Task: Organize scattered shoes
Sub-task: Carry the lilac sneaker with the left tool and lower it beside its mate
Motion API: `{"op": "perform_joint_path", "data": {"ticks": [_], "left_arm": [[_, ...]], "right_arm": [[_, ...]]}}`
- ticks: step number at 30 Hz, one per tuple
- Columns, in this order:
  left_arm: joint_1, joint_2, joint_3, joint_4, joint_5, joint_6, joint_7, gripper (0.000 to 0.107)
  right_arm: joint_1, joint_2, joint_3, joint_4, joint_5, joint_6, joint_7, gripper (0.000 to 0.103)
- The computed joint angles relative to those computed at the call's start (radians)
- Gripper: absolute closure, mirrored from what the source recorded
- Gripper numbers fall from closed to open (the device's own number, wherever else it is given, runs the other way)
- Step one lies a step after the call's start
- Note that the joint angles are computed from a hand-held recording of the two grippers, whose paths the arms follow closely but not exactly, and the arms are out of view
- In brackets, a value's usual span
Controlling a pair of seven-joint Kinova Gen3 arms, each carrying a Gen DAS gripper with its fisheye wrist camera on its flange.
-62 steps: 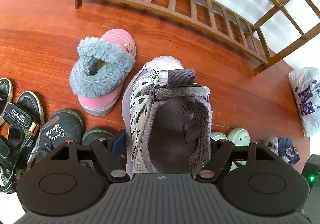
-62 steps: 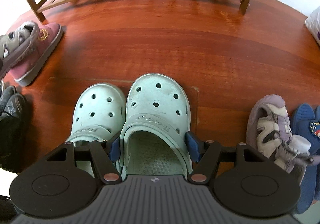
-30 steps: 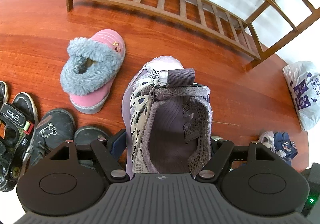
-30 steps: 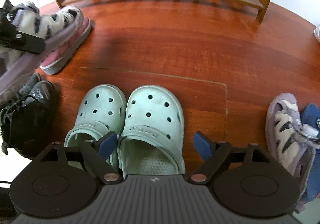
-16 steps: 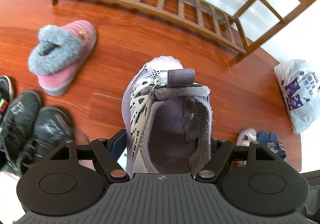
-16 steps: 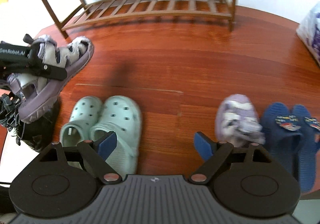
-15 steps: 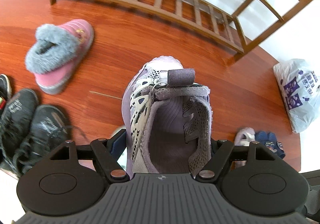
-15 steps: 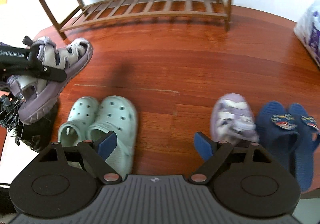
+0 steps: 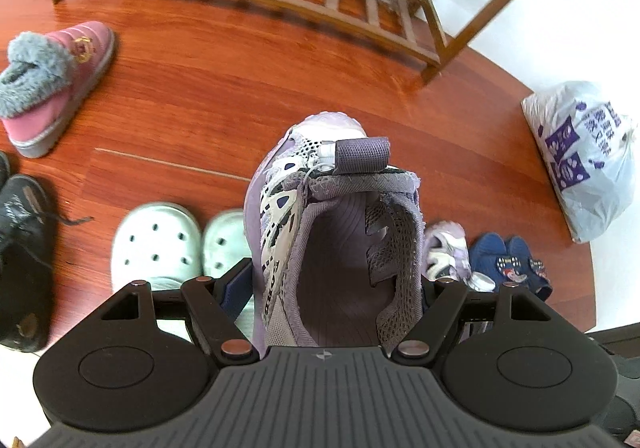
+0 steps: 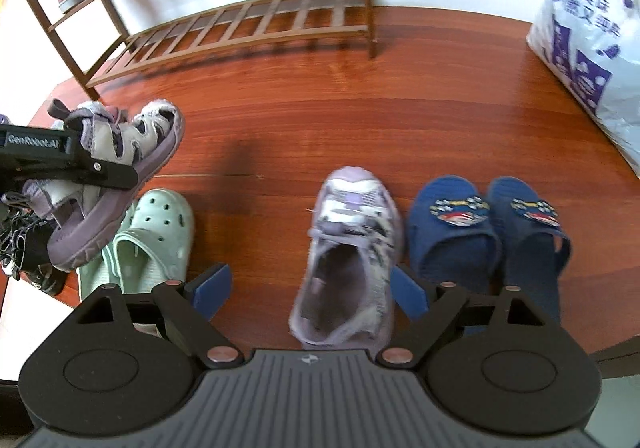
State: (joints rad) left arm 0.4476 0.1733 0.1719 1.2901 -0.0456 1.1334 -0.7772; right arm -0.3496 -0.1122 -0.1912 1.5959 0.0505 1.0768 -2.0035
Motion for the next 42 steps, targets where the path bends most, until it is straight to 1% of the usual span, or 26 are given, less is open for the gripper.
{"op": "perform_joint_path", "data": {"ticks": [6, 12, 23, 30, 36, 42], "left_arm": [[0.082, 0.053, 0.010, -0.022, -0.073, 0.000, 0.071, 0.032], [0.156, 0.106, 0.003, -0.044, -0.132, 0.009, 0.108, 0.032], [0.235, 0.185, -0.016, -0.087, -0.169, 0.036, 0.135, 0.032], [0.256, 0.219, -0.026, -0.102, -0.164, 0.059, 0.146, 0.031], [0.251, 0.234, -0.027, -0.107, -0.143, 0.077, 0.135, 0.031], [0.233, 0.251, -0.021, -0.125, -0.100, 0.104, 0.100, 0.030]], "right_arm": [[0.040, -0.055, 0.040, 0.053, -0.026, -0.001, 0.058, 0.012], [0.083, -0.097, 0.060, 0.091, -0.046, 0.006, 0.105, 0.012], [0.150, -0.146, 0.100, 0.139, -0.077, 0.018, 0.185, 0.012], [0.174, -0.157, 0.116, 0.152, -0.092, 0.019, 0.228, 0.012], [0.184, -0.151, 0.122, 0.152, -0.106, 0.021, 0.255, 0.012], [0.185, -0.144, 0.118, 0.146, -0.115, 0.024, 0.268, 0.012]]}}
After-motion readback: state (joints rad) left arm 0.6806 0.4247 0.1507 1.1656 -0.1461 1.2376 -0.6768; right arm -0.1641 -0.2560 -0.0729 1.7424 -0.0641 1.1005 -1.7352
